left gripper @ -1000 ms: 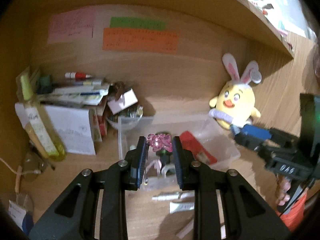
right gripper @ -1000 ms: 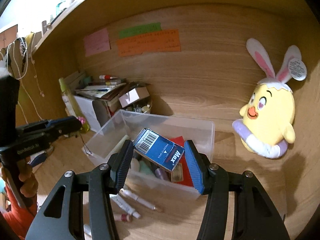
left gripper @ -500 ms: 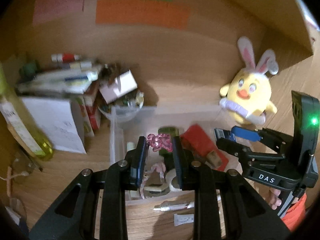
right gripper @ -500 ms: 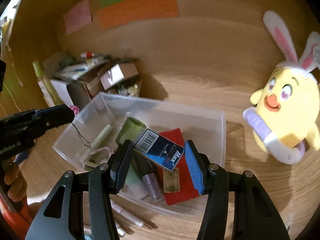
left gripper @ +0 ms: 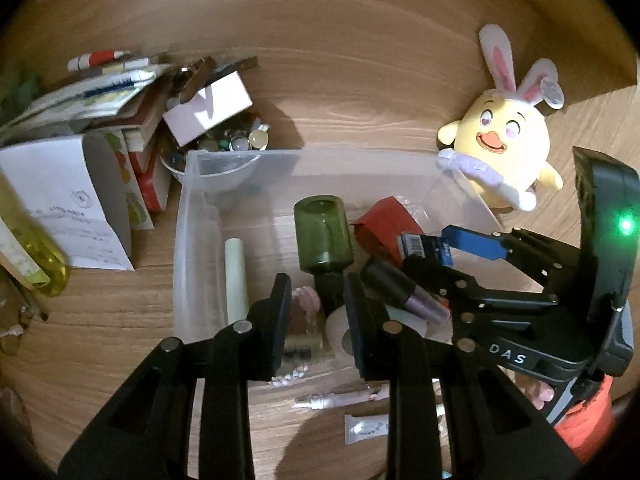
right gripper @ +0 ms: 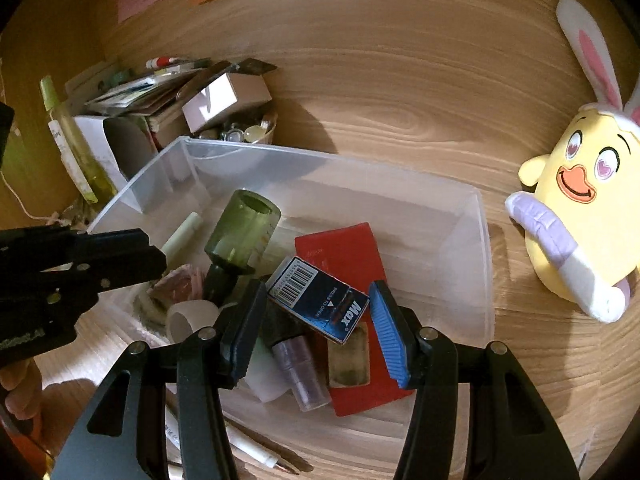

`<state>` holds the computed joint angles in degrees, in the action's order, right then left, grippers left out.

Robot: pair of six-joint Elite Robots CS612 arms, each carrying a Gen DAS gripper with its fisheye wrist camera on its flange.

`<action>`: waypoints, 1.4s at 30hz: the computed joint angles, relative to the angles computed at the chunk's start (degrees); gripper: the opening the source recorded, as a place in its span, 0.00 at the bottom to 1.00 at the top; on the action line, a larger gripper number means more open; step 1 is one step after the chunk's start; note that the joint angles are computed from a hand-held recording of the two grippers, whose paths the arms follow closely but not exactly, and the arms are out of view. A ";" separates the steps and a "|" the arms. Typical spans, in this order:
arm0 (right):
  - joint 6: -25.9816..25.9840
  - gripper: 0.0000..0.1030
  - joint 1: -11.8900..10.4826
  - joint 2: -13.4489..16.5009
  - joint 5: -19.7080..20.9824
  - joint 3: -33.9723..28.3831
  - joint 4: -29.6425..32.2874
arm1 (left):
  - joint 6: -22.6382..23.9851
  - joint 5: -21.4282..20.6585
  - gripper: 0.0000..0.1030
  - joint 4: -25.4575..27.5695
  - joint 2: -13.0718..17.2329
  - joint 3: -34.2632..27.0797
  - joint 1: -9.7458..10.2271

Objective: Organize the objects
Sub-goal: 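Drop pink charm into bin with left tool while right tool drops blue box in, then grasp blue-green tape roll with left tool while right tool grasps pink lotion bottle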

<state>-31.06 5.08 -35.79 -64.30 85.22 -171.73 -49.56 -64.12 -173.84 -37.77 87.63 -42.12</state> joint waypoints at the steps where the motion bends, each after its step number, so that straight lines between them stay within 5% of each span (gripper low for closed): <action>1: -0.02 0.50 -0.02 -0.10 0.19 -0.05 0.58 | 0.18 0.75 0.30 0.07 -0.16 0.16 -0.23; 11: 0.50 0.75 -1.70 -2.90 2.92 4.70 -4.47 | 0.52 6.16 0.77 -3.26 -2.21 4.06 -2.86; 25: -4.90 0.77 -4.40 -6.53 3.67 16.04 -11.94 | -3.54 3.12 0.78 -3.38 -3.30 9.48 -6.73; 38: -9.27 0.77 -7.42 -7.73 6.57 21.22 -9.11 | -3.35 -2.20 0.78 -4.16 -1.57 8.21 -8.96; 42: -12.02 0.77 -7.78 -8.14 7.14 22.79 -9.14 | -2.32 -4.73 0.66 -3.73 -0.69 6.65 -8.63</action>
<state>-43.08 -2.70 -43.93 -57.17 108.01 -180.87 -51.88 -68.84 -177.56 -38.46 94.28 -50.75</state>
